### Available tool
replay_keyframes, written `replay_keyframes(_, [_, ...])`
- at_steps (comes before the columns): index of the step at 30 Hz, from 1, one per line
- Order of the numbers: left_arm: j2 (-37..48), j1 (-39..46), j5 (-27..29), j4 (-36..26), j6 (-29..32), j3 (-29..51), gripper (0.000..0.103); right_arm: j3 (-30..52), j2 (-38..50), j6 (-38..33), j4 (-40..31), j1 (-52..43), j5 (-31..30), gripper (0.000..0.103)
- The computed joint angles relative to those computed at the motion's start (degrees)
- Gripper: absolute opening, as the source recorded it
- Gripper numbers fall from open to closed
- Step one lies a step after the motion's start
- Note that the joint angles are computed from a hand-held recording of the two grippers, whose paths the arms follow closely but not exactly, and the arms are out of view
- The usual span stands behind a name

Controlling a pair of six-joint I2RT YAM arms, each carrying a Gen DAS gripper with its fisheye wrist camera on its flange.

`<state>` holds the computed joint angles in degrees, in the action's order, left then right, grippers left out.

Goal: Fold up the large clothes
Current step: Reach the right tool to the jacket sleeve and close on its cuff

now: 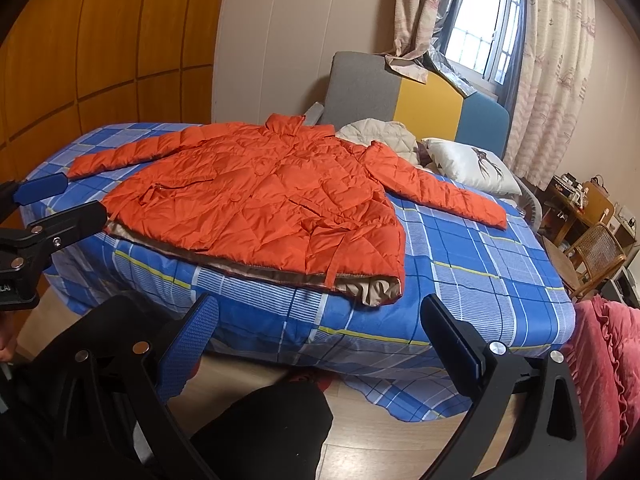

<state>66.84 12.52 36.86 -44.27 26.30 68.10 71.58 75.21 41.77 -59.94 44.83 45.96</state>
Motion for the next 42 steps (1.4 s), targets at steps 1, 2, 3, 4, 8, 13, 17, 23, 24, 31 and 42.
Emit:
replay_keyframes(1, [-0.04, -0.06, -0.09, 0.19, 0.00, -0.16, 0.101, -0.47, -0.34, -0.04, 0.22, -0.02, -0.05, 0.100])
replay_keyframes(2, [-0.12, -0.16, -0.26, 0.27, -0.05, -0.26, 0.101, -0.40, -0.29, 0.04, 0.14, -0.03, -0.08, 0.100])
replay_keyframes(3, [-0.12, -0.25, -0.32, 0.22, -0.08, -0.31, 0.101, -0.54, -0.26, 0.31, 0.13, -0.04, -0.21, 0.100])
replay_keyframes(4, [-0.05, -0.48, -0.49, 0.09, -0.11, -0.35, 0.101, -1.03, -0.58, 0.44, 0.21, -0.10, -0.36, 0.100])
replay_keyframes(8, [1.12, -1.58, -1.37, 0.19, -0.50, -0.32, 0.101, -3.25, -1.76, -0.07, 2.05, -1.87, -2.15, 0.100])
replay_keyframes(13, [6.49, -1.32, 1.67, -2.69, 0.19, 2.25, 0.101, -6.34, -4.00, -0.12, 5.96, -5.72, -6.75, 0.100])
replay_keyframes(17, [11.53, -1.81, 0.34, -3.21, -1.29, 4.94, 0.101, -8.13, -5.85, -0.40, 9.48, -12.21, -11.30, 0.100])
replay_keyframes(23, [16.66, -3.38, -4.50, 1.08, -2.49, 6.87, 0.101, -10.09, -5.26, -3.77, 18.10, -27.09, -22.79, 0.100])
replay_keyframes(24, [18.06, -3.49, -5.37, 1.49, -2.62, 7.84, 0.101, -9.97, -4.35, -4.08, 19.10, -28.94, -24.39, 0.100])
replay_keyframes(31, [30.13, -4.20, -10.69, 2.88, -7.42, 18.51, 0.101, -4.80, 6.32, -8.70, 26.89, -43.53, -35.59, 0.100])
replay_keyframes(42, [44.96, -9.46, -16.07, 3.38, -10.33, 33.20, 0.101, 12.21, 29.98, -2.03, 36.04, -67.57, -52.54, 0.089])
